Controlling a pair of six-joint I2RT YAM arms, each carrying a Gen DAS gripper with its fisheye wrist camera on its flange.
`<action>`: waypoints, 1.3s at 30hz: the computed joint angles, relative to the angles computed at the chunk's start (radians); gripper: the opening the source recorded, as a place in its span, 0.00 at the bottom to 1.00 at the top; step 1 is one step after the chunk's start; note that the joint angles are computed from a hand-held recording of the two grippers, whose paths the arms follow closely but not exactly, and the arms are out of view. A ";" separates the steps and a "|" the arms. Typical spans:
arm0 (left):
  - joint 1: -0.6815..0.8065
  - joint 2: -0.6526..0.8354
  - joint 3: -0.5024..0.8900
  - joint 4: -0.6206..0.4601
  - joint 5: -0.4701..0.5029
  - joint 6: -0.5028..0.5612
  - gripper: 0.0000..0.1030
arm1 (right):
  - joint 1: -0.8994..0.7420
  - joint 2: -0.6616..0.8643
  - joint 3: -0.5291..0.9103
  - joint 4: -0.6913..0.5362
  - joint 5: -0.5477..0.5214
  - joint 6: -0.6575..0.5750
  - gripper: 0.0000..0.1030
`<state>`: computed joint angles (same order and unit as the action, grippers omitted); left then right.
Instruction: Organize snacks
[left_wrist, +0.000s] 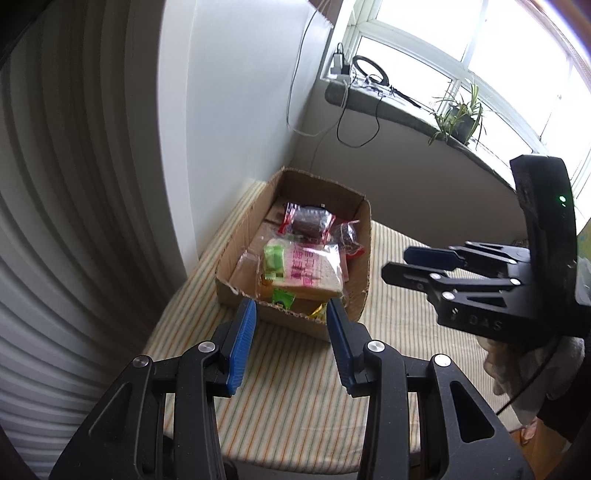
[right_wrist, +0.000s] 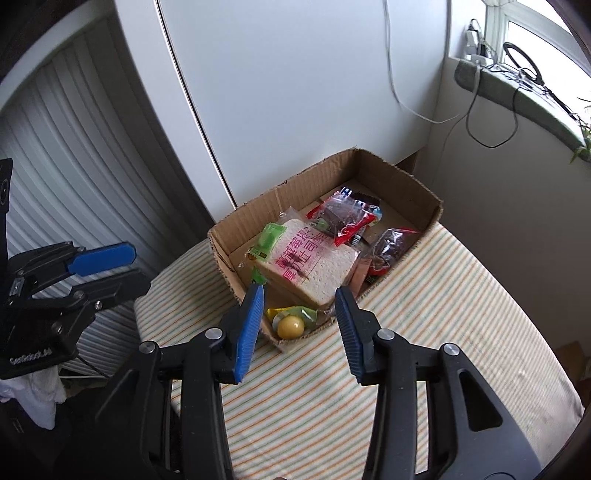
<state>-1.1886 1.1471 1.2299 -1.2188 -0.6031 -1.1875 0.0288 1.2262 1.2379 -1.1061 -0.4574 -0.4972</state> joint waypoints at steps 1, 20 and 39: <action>-0.016 0.014 0.025 -0.027 -0.018 -0.014 0.38 | -0.011 -0.013 0.003 -0.011 -0.007 -0.001 0.43; -0.150 0.161 0.282 -0.342 -0.162 -0.289 0.50 | -0.368 -0.228 0.029 -0.173 -0.120 -0.084 0.81; -0.172 0.212 0.322 -0.335 -0.151 -0.257 0.50 | -0.439 -0.212 0.037 -0.204 -0.172 -0.135 0.81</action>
<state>-1.3604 1.3587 1.5518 -1.5534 -0.7538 -1.4443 -0.4099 1.0142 1.2754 -1.3105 -0.6291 -0.6326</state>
